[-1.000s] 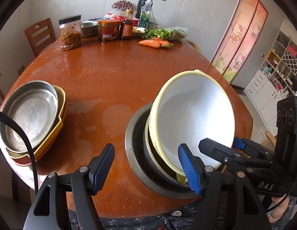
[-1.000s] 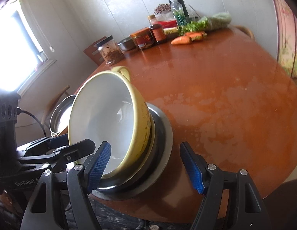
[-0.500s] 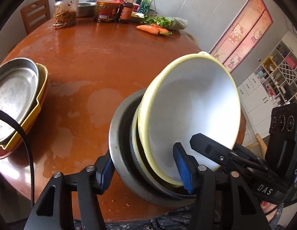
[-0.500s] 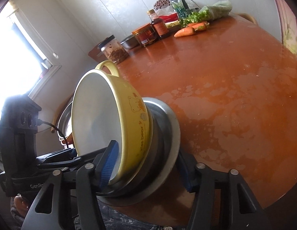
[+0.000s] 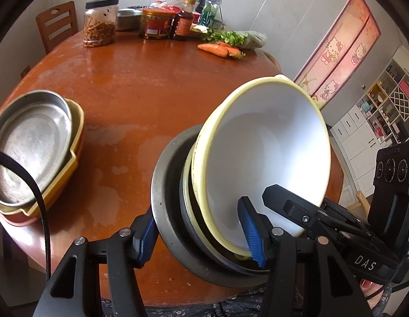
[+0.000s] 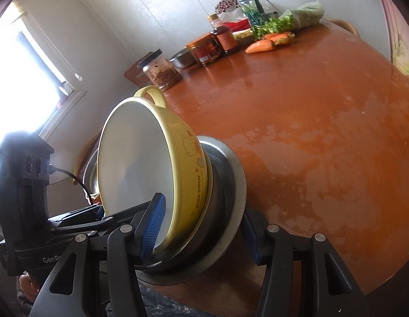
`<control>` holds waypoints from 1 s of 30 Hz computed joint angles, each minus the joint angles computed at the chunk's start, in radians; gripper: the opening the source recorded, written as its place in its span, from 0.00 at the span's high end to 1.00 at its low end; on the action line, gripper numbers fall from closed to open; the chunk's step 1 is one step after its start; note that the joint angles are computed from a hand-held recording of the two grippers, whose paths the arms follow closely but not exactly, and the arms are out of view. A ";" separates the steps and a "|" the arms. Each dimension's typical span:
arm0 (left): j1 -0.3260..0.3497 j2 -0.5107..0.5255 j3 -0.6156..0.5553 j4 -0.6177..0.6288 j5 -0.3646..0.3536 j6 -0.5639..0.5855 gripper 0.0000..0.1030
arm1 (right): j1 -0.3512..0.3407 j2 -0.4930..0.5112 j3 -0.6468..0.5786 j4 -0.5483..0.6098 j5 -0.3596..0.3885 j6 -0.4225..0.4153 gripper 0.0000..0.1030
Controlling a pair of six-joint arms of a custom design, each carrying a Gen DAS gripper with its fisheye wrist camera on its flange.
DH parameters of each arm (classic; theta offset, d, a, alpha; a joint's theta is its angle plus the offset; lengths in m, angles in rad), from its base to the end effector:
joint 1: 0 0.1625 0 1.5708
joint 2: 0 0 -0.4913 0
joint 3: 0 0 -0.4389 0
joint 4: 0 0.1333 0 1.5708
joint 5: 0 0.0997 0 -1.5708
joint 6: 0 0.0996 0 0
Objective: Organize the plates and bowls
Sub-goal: 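Grip the steel basin rim with both tools and tilt the nested stack up, then carry the nested steel stack onto the orange plate stack with both tools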
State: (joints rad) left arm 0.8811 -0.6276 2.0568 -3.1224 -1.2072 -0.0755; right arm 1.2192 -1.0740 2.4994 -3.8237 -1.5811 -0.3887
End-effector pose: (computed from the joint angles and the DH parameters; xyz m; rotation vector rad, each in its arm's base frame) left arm -0.2325 -0.5470 -0.0637 0.8246 2.7056 -0.3549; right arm -0.0269 -0.4573 0.1661 0.0428 -2.6304 1.0720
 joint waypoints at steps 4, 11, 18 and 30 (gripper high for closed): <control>0.009 -0.031 0.006 -0.014 0.009 0.008 0.45 | 0.045 0.003 -0.027 0.020 -0.025 -0.004 0.46; 0.033 -0.103 0.030 -0.057 0.053 0.022 0.45 | 0.147 0.042 -0.114 0.089 -0.054 -0.009 0.46; 0.069 -0.168 0.047 -0.079 0.099 0.039 0.45 | 0.233 0.113 -0.214 0.157 -0.054 -0.020 0.46; 0.150 -0.222 0.043 -0.089 0.122 0.059 0.45 | 0.306 0.225 -0.379 0.312 -0.064 -0.025 0.46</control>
State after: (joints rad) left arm 1.0309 -0.8494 2.0995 -3.2111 -1.0847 -0.0163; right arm 1.5253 -0.8491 2.1209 -3.5114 -1.6450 -0.4136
